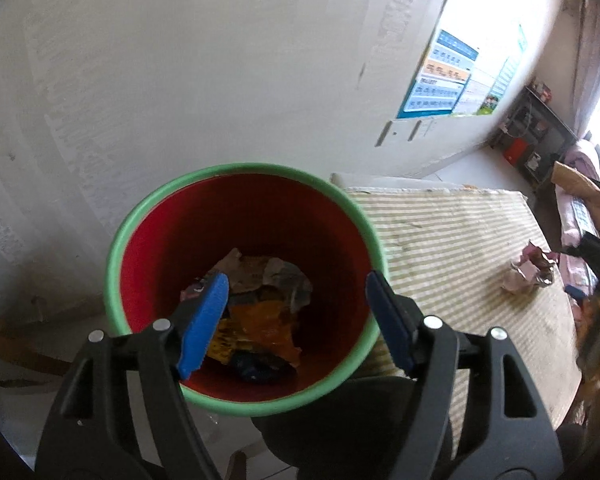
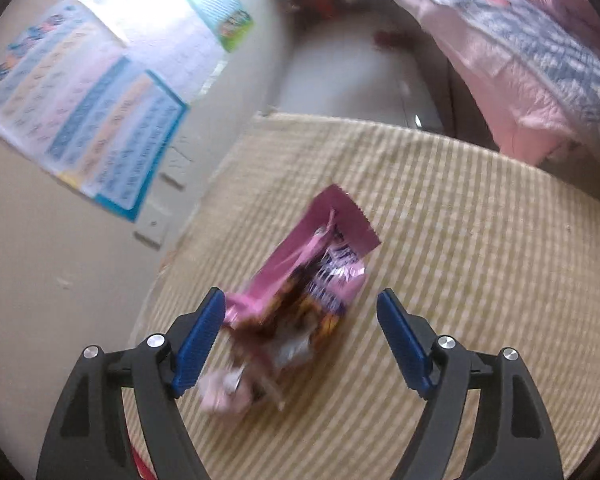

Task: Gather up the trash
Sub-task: 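Grasp the pink snack wrapper with the right gripper while the left grasps the floral wrapper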

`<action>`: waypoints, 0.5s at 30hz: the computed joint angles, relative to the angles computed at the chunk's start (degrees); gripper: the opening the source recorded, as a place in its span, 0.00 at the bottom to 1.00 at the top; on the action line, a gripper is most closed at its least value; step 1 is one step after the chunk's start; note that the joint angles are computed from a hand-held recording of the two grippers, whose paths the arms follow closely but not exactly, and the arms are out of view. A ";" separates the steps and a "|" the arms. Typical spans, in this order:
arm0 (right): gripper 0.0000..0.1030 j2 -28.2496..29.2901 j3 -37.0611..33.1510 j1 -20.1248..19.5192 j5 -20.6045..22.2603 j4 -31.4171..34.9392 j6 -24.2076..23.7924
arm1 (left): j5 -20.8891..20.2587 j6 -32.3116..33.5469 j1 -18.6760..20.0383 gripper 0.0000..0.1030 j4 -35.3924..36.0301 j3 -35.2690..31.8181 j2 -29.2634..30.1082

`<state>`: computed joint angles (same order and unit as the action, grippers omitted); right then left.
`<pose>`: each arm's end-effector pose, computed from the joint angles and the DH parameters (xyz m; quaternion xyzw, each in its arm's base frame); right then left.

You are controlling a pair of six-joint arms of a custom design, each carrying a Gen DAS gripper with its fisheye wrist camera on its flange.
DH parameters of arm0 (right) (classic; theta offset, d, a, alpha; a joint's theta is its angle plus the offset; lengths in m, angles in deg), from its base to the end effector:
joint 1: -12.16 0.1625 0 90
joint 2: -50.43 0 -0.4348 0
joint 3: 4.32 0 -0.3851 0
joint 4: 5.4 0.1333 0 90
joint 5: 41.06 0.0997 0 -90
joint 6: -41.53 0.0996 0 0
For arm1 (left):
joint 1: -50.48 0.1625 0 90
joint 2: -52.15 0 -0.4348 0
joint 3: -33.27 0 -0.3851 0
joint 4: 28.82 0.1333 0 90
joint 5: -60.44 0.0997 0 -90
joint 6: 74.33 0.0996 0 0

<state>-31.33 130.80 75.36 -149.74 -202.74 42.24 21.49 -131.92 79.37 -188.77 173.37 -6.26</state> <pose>-0.1021 -0.4269 0.3090 -0.2806 -0.8365 0.4036 0.2420 -0.2206 -0.3625 0.0702 0.0716 0.8959 -0.3217 0.2979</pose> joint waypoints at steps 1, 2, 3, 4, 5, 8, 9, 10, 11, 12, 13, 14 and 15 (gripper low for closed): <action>0.73 1.02 -1.33 -0.13 -0.35 1.30 0.73 | -0.17 0.39 -0.02 0.67 -0.16 -0.37 0.47; 0.73 2.11 -2.43 0.04 -1.04 2.10 1.28 | -0.63 0.80 -0.17 0.67 -0.47 -0.74 1.02; 0.73 2.95 -3.05 -0.05 -1.28 2.59 1.40 | -1.23 1.52 -0.30 0.67 -0.80 -1.13 1.54; 0.73 3.95 -4.08 -0.15 -1.14 3.88 1.23 | -1.63 2.11 -0.49 0.67 -0.71 -1.67 2.15; 0.63 4.45 -4.62 -0.16 -0.84 4.68 0.90 | -1.98 2.76 -0.66 0.67 -0.66 -2.15 2.67; 0.41 3.19 -3.70 -1.24 3.52 7.59 -1.41 | -3.12 5.04 -1.32 0.67 -1.09 -3.73 4.47; 0.39 2.31 -3.24 -1.60 4.84 8.49 -2.20 | -3.60 5.88 -1.59 0.68 -1.72 -4.29 5.21; 0.38 0.92 -1.97 -2.23 7.02 9.49 -4.07 | -4.20 6.82 -1.70 0.68 -2.48 -4.93 6.02; 0.36 0.23 -0.92 -2.57 8.25 9.75 -5.50 | -4.83 7.52 -1.83 0.69 -3.00 -5.57 6.80; 0.36 -1.34 0.96 -3.01 9.68 10.23 -7.49 | -5.79 8.63 -2.00 0.69 -3.83 -6.46 7.93; 0.36 -2.23 2.06 -3.61 10.78 10.62 -8.97 | -6.73 10.00 -2.19 0.69 -5.08 -7.16 9.03; 0.36 -4.32 4.21 -4.66 12.37 11.77 -11.22 | -7.47 11.30 -2.37 0.70 -6.32 -7.69 10.03; 0.36 -6.67 6.59 -5.98 13.78 12.81 -13.53 | -8.62 13.24 -2.78 0.70 -7.76 -8.53 11.57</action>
<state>-37.99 137.39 69.38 -135.96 -189.93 28.71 12.87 -118.68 76.59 -196.53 164.84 5.31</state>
